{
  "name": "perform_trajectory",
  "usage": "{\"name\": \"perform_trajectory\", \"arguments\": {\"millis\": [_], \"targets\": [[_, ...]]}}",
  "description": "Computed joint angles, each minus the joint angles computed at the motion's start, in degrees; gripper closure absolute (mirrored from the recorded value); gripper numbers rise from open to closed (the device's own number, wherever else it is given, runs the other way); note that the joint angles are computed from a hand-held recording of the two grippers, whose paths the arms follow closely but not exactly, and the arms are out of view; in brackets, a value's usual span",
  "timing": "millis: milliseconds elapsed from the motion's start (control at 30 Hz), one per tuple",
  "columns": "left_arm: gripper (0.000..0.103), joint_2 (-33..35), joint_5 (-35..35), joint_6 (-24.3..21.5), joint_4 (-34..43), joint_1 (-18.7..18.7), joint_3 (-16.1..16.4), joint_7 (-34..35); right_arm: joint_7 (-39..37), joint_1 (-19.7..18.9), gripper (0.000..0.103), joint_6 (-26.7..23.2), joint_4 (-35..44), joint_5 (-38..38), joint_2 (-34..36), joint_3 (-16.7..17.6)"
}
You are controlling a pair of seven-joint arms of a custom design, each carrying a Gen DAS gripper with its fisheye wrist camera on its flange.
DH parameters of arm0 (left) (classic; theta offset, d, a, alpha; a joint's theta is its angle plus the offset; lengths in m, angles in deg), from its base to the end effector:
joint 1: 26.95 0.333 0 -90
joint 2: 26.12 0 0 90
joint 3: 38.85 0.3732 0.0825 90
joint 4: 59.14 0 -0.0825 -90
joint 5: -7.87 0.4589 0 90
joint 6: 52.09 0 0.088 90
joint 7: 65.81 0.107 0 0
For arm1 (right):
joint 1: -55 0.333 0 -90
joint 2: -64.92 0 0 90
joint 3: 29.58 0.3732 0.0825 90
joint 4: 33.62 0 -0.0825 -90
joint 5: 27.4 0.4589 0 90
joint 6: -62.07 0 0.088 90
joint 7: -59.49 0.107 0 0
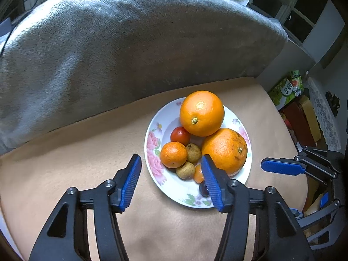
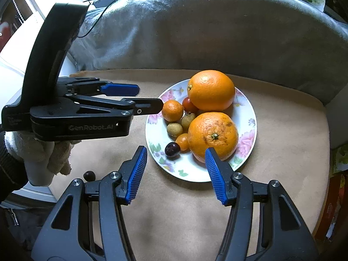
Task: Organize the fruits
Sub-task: 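Open the left gripper over the plate while the right releases the grape beside the kiwis, then withdraw both open grippers from the plate toward the remaining dark grapes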
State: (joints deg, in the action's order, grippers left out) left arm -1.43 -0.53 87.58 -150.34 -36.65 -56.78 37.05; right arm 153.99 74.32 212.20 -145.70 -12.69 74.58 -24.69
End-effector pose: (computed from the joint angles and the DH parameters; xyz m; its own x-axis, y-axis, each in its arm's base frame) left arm 0.7268 -0.3374 0.4629 -0.5562 -0.8146 0.1643 -0.7796 0.4430 -0.4427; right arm 0.6469 0.2815 0.4632 0.2025 -0.9429 -0.2643 -0.9003 -0.0730 -0.4292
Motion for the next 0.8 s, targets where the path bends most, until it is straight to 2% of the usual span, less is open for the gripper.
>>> {"name": "perform_trajectory", "arguments": {"millis": [33,100,133,367,800], "targets": [[0.045,-0.2,0.0,0.1,-0.1,0.0,0.0,-0.1,0.2,0.1,0.044,0.0,-0.1,-0.1,-0.1,0.0],[0.035,-0.5,0.2,0.6,-0.6,-0.1,0.2,-0.6,0.2,0.1,0.038,0.0,-0.3,0.0,-0.3,0.0],[0.033,-0.8,0.2,1.1,-0.9,-0.2,0.2,-1.0,0.1,0.1,0.034,0.2,-0.4,0.0,-0.4,0.0],[0.032,-2.5,-0.2,2.4,-2.7,0.2,0.1,-1.1,-0.7,0.0,0.026,-0.6,-0.2,0.8,-0.6,0.2],[0.032,-7.1,-0.3,6.4,-8.5,0.8,0.9,-1.6,-1.4,0.8,0.026,-1.4,0.7,0.6,-0.2,0.7]]}}
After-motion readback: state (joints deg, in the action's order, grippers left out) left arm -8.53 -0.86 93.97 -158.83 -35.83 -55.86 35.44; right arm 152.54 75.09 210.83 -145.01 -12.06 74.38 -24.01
